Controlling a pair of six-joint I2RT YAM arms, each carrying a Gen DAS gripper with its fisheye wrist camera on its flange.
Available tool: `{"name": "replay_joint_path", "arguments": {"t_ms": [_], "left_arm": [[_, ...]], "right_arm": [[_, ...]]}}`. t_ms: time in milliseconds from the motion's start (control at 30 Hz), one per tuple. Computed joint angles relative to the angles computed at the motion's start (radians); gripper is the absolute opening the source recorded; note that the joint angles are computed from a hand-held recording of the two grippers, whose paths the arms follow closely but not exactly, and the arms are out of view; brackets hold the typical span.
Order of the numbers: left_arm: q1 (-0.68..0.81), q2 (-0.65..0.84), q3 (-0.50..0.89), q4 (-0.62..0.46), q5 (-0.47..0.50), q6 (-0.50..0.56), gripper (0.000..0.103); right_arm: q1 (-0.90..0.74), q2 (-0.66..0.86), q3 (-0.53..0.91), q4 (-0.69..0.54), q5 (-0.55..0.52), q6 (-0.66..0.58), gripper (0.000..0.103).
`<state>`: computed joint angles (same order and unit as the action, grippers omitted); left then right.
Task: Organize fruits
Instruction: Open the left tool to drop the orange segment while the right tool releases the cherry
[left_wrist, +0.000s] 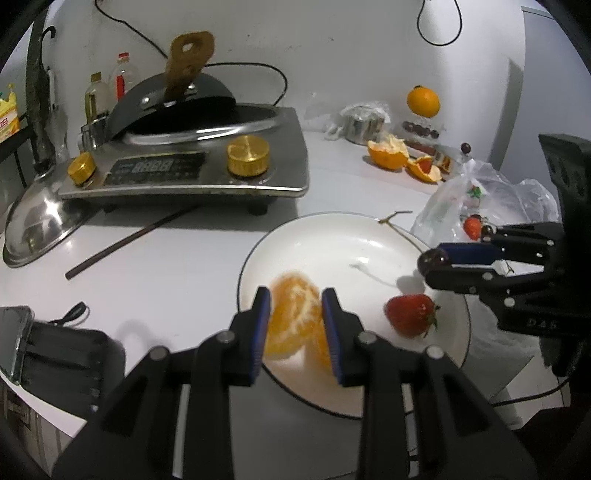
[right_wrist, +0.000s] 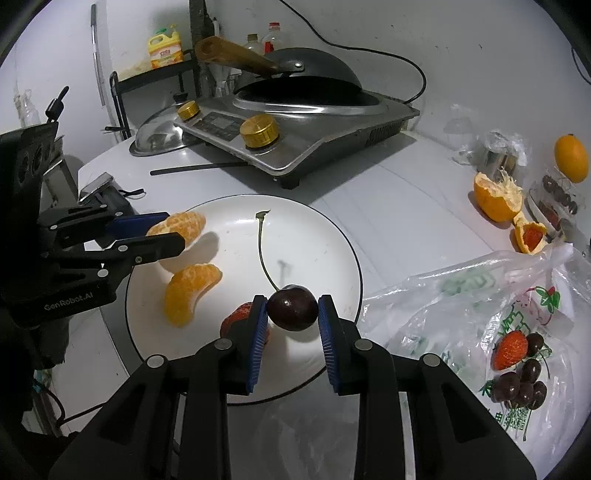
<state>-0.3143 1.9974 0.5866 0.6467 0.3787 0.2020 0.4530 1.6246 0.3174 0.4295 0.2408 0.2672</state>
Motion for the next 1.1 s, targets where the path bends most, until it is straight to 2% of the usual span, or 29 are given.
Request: {"name": "replay_joint_path", "arguments": {"t_ms": [67, 167, 200, 467, 767, 833, 900, 1100], "left_arm": [[-0.003, -0.008, -0.006, 0.005, 0.0, -0.003, 0.032], [-0.007, -0.025, -0.02, 0.012, -0.008, -0.007, 0.05], [-0.006, -0.031, -0.025, 0.015, -0.006, -0.011, 0.053], [-0.038, -0.108, -0.078, 0.011, -0.028, -0.021, 0.053], [-0.129, -0.202, -0.149, 0.022, -0.083, -0.062, 0.054], [-0.159, -0.219, -0.159, 0.02, -0.101, -0.077, 0.056], [-0.186, -0.234, -0.17, 0.022, -0.113, -0.091, 0.067], [-0.284, -0.279, -0.184, -0.002, -0.168, -0.133, 0.067]], "right_arm": [[-0.002, -0.01, -0.003, -0.001, 0.001, 0.004, 0.038], [-0.003, -0.046, -0.022, -0.005, 0.003, 0.007, 0.042], [-0.002, -0.057, -0.026, -0.008, 0.004, 0.007, 0.042], [0.016, -0.194, -0.095, -0.052, 0.03, 0.022, 0.042], [0.024, -0.435, -0.191, -0.167, 0.053, 0.04, 0.042], [0.023, -0.512, -0.216, -0.21, 0.058, 0.043, 0.042], [0.017, -0.593, -0.239, -0.258, 0.059, 0.046, 0.042], [-0.045, -0.917, -0.304, -0.487, 0.035, 0.028, 0.042]]}}
